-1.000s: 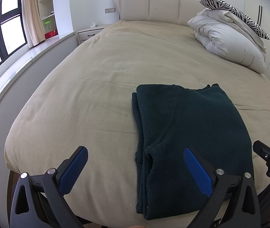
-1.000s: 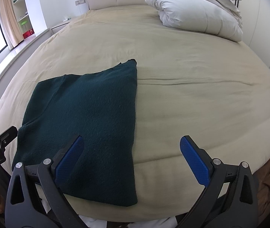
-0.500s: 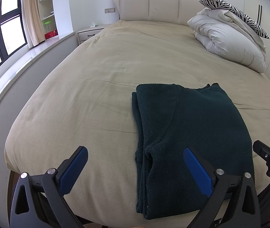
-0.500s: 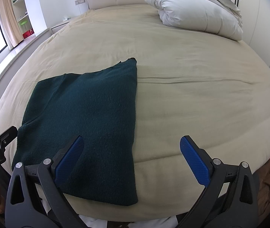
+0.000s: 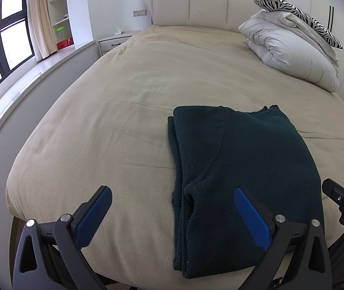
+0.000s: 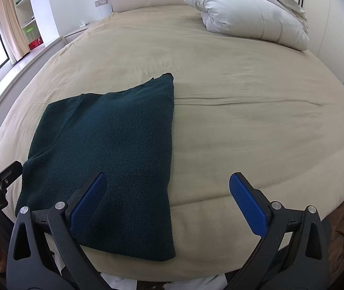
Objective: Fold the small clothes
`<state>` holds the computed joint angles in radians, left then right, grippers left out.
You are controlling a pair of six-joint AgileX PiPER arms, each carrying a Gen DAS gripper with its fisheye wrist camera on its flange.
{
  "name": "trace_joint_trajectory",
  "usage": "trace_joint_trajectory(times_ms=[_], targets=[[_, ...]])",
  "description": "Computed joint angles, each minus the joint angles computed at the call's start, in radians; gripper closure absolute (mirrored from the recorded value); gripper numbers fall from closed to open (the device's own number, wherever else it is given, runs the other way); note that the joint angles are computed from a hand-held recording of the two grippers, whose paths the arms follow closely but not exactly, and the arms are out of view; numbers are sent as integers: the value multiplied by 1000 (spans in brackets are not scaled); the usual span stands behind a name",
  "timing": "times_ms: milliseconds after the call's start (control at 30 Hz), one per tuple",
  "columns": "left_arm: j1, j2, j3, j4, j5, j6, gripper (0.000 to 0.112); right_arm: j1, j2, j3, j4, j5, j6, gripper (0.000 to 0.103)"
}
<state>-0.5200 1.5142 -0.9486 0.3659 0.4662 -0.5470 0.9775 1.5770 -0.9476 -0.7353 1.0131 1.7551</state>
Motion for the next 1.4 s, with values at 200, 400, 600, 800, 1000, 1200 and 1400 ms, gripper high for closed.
trace_joint_trajectory(times_ms=[200, 400, 600, 800, 1000, 1200, 1400], targets=[[-1, 1, -2, 1, 3, 0, 9, 2, 1, 2, 1, -1, 3, 0], [-3, 0, -1, 2, 2, -3, 9, 2, 0, 2, 1, -2, 3, 0], [-5, 0, -1, 4, 4, -7, 9, 2, -1, 3, 1, -2, 3, 0], [-6, 2, -2, 3, 3, -6, 9, 1, -2, 3, 2, -3, 2, 0], [-9, 2, -3, 9, 7, -13, 9, 4, 0, 3, 2, -3, 7, 0], [-9, 3, -3, 5, 6, -8, 9, 6, 2, 1, 3, -2, 9, 0], [-13, 3, -3, 24, 8, -23, 9, 4, -1, 3, 4, -3, 5, 0]])
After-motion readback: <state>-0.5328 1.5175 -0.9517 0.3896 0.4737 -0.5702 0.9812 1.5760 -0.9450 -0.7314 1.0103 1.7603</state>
